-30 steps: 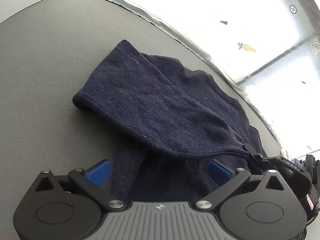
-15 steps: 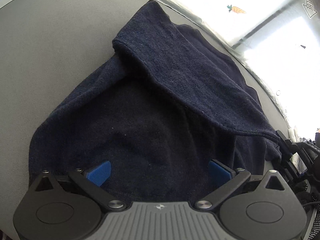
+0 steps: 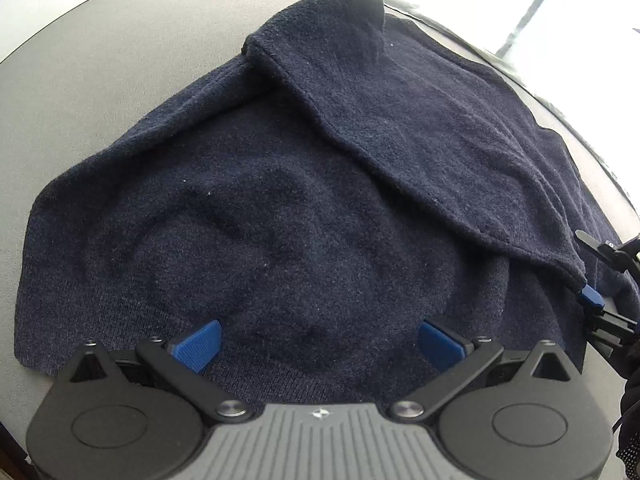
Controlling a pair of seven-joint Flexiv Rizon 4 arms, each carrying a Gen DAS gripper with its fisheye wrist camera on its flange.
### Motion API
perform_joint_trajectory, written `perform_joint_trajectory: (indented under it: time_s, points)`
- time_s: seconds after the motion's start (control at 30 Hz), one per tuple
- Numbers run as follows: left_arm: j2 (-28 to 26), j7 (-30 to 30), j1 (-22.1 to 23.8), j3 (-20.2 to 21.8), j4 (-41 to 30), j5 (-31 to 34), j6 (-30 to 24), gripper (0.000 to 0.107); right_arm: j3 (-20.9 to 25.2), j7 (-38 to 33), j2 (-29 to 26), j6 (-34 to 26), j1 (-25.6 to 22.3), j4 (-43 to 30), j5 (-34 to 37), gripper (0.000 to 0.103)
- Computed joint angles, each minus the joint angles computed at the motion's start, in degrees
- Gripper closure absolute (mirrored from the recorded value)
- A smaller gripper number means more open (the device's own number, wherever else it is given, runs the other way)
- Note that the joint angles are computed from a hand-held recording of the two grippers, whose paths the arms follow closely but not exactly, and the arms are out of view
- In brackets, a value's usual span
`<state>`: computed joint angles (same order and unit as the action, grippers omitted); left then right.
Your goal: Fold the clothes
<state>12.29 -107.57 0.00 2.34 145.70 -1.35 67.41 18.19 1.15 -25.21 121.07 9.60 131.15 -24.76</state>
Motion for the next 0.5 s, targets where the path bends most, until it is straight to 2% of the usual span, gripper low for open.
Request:
perform_joint_trajectory:
  time_s: [0.07, 0.1, 0.13, 0.2, 0.33, 0.5]
  points:
    - [-0.25, -3.63, 1.90, -2.83, -2.12, 6.83, -3.06, 0.004, 0.35, -0.77, -1.24, 1.19, -0.35, -0.79, -1.64, 0.065]
    - [-0.46, -5.58, 2.53, -4.23, -3.51, 10.53, -5.15, 0.004, 0.35, -1.38, -1.48, 1.36, -0.76, -0.99, -2.97, 0.075]
    - [-0.65, -7.13, 2.58, -4.73, -4.34, 12.54, -6.27, 0.004, 0.34, -2.01, -1.68, 1.48, -1.21, -1.19, -4.36, 0.091]
    - [-0.94, -9.81, 2.29, -4.87, -5.36, 14.76, -7.42, 0.004, -0.73, -4.46, -1.01, 1.53, -0.81, -1.22, -5.25, 0.097]
    - [-1.44, -11.25, 1.04, -3.88, -6.32, 16.12, -8.61, 0.004, -3.63, -12.12, 1.43, 2.68, 0.58, -1.35, -4.93, 0.098]
    - [0.06, -13.75, 0.54, -3.66, -5.70, 17.98, -9.28, 0.004, -10.54, -28.18, 6.18, -1.30, 7.05, -2.56, 4.02, 0.098]
